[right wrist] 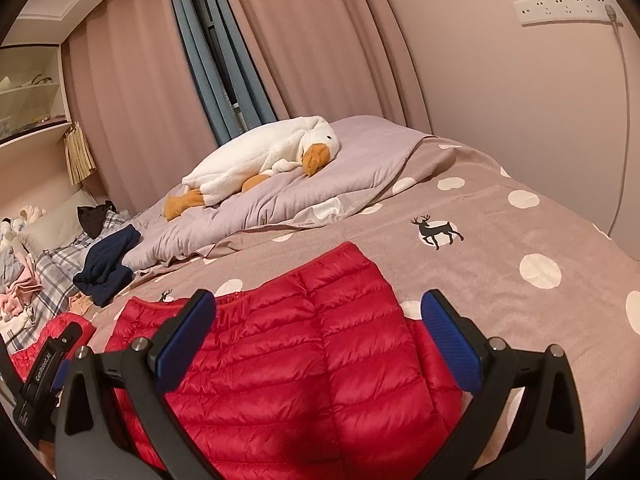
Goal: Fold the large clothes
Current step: 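Lower the folded hem onto the jacket and open both tools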
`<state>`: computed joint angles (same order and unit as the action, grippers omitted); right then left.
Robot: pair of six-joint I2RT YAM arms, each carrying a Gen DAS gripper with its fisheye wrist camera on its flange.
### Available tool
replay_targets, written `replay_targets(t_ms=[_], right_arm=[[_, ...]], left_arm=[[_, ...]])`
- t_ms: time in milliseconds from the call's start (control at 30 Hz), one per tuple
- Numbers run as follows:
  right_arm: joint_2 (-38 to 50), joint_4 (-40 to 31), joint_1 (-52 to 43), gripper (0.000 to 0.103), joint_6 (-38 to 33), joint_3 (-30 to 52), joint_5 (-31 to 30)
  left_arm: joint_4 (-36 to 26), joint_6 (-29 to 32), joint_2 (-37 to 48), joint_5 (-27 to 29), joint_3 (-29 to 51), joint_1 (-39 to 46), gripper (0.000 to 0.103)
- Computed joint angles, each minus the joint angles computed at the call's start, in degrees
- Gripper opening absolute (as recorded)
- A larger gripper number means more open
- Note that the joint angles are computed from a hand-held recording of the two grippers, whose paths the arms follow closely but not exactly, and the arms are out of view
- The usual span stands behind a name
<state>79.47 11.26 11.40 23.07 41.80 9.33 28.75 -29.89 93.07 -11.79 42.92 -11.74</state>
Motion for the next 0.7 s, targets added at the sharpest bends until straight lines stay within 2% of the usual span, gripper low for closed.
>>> replay_targets(t_ms=[233, 367, 700], right_arm=[[0.8, -0.7, 0.3, 0.102, -0.2, 0.6, 0.0], [1.8, -0.6, 0.5, 0.102, -0.4, 1.0, -0.2], [14.8, -2.5, 0.0, 0.103, -1.8, 9.1, -0.5]], left_arm=[[-0.4, 0.9, -0.1, -1.7, 0.1, -1.1, 0.101], [-0.7, 1.3, 0.4, -0.8, 0.5, -1.0, 0.101], [-6.2, 4.6, 7.5, 2.3, 7.8, -1.2, 0.101]])
